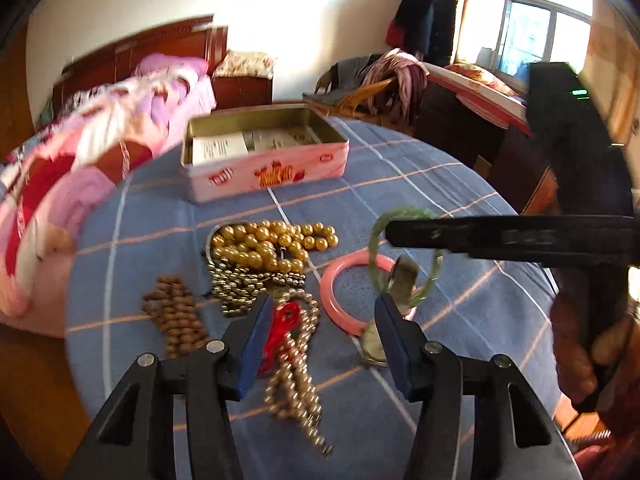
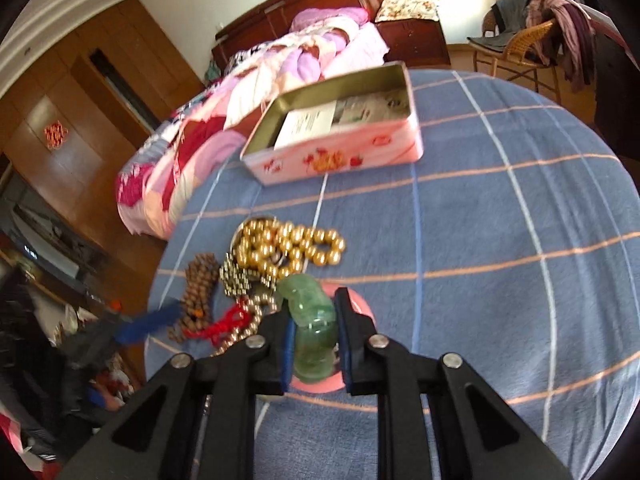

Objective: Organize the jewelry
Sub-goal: 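Grasp the silver wristwatch with the left tool while the right tool holds the green bangle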

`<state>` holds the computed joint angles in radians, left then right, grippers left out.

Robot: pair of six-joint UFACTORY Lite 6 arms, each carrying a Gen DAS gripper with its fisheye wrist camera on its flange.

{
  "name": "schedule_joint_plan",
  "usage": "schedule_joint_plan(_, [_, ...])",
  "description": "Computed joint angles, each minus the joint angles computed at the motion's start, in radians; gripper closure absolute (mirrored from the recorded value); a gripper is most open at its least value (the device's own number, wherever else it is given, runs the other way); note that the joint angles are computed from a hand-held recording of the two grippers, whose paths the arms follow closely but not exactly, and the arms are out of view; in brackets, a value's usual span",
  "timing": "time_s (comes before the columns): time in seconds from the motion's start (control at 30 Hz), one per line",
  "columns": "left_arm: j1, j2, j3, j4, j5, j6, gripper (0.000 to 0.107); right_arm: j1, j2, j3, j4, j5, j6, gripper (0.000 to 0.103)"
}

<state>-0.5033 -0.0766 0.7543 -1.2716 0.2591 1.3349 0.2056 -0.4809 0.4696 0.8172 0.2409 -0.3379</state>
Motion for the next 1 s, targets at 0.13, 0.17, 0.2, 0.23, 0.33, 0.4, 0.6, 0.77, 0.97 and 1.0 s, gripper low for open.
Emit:
schedule_joint_plan(0.13, [-0.054,0.037,0.018,-0.045,0.007,0.044,0.053,-0.056,0.039,0.014,0.134,0.024,-0.154,0.082])
schedule_joint_plan(0.17, [-0.073,0.036,0.017,-0.053,0.006,0.055,0.053,-0.070,0.041,0.012,0.162,0.032,-0.180,0.082])
schedule_joint_plan(0.2, [-0.091,0.036,0.017,-0.052,-0.002,0.055,0.053,-0.081,0.035,0.008,0.184,0.043,-0.201,0.082])
schedule_joint_plan(0.23, [-0.117,0.042,0.019,-0.046,-0.021,0.054,0.053,-0.104,0.040,0.005,0.246,0.063,-0.264,0.082])
schedule_joint_plan(0.33, [-0.159,0.084,0.038,-0.009,-0.063,0.021,0.053,-0.147,0.038,0.013,0.282,0.106,-0.314,0.082])
schedule_joint_plan(0.4, [-0.169,0.133,0.064,0.076,-0.049,-0.070,0.053,-0.158,0.027,0.014,0.286,0.117,-0.322,0.082])
schedule_joint_plan(0.6, [-0.201,0.140,0.067,0.168,-0.115,-0.159,0.059,-0.197,-0.005,0.017,0.296,0.154,-0.341,0.082])
schedule_joint_plan(0.77, [-0.138,0.125,0.053,0.013,-0.064,-0.011,0.088,-0.243,-0.011,0.013,0.311,0.165,-0.349,0.082])
schedule_joint_plan(0.97, [-0.072,0.055,0.016,-0.153,-0.008,0.155,0.089,-0.273,-0.042,0.012,0.284,0.174,-0.318,0.082])
schedule_joint_plan(1.0, [-0.058,0.039,0.014,-0.156,0.007,0.158,0.090,-0.279,-0.049,0.013,0.276,0.178,-0.314,0.082])
